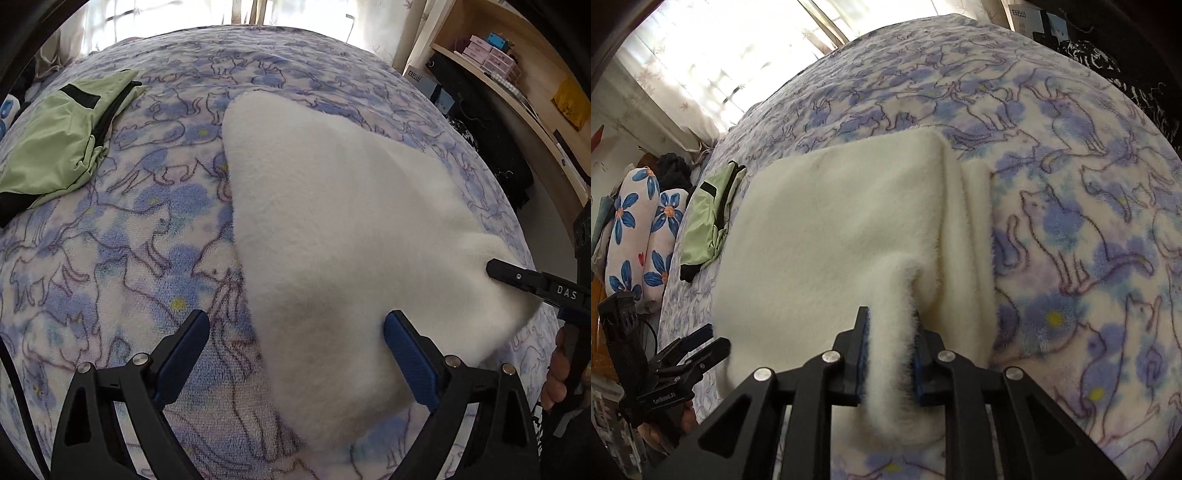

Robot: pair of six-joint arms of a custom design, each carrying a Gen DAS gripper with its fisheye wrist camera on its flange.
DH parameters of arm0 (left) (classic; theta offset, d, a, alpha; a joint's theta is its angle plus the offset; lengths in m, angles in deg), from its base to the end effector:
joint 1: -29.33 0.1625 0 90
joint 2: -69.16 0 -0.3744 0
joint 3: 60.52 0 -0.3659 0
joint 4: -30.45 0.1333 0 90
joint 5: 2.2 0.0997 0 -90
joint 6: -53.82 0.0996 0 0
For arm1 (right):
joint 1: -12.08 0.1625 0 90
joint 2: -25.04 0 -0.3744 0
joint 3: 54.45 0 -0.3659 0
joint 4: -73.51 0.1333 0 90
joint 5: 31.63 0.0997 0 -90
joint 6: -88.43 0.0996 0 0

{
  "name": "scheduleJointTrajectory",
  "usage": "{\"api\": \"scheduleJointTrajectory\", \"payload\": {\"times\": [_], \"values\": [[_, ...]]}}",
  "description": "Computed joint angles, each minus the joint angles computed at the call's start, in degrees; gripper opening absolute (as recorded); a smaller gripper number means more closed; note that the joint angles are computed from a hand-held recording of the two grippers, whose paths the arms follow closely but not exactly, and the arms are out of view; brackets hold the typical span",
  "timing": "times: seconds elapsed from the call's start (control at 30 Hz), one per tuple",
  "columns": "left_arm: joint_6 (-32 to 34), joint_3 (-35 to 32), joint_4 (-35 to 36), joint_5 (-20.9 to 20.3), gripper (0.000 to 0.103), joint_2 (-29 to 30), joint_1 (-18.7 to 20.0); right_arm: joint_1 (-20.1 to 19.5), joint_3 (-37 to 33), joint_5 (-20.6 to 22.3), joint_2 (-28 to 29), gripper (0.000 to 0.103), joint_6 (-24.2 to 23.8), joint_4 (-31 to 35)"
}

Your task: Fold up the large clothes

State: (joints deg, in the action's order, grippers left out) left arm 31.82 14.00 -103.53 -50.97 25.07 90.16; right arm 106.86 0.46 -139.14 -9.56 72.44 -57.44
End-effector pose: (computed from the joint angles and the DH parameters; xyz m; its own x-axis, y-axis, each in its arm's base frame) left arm -0.1669 -0.7072 0.1882 -0.8562 -0.1031 -0.5063 0.1651 0.8739 -0.4573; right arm 0.1678 -0.7668 0.1944 -0.9006 -0.2317 0.3678 -0.3392 0.9037 -0.2613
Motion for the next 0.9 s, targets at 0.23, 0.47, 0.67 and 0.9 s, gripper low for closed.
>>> {"api": "scheduleJointTrajectory", "payload": {"times": [0.23, 0.47, 0.67, 0.9], "values": [[4.44, 1.76, -4.31, 2.49, 0.086, 0.26, -1.88, -1.36, 16.35, 2.27, -9.01, 0.007, -5.14, -16.33], [5.36, 3.0, -5.64, 1.79, 0.086, 1.77, -1.72, -3.46, 19.13, 0.87, -7.85, 0.007, -2.95, -18.4], [7.34, 2.23, -5.04, 3.85, 0.086, 2.37, -2.35, -2.0, 17.22, -1.95, -7.44, 0.01, -4.38, -15.72], [10.43, -1.61, -0.97, 2.36, 0.086, 2.47, -2.2, -1.18, 9.53, 0.02, -5.91, 0.033, -2.64, -7.76]]}}
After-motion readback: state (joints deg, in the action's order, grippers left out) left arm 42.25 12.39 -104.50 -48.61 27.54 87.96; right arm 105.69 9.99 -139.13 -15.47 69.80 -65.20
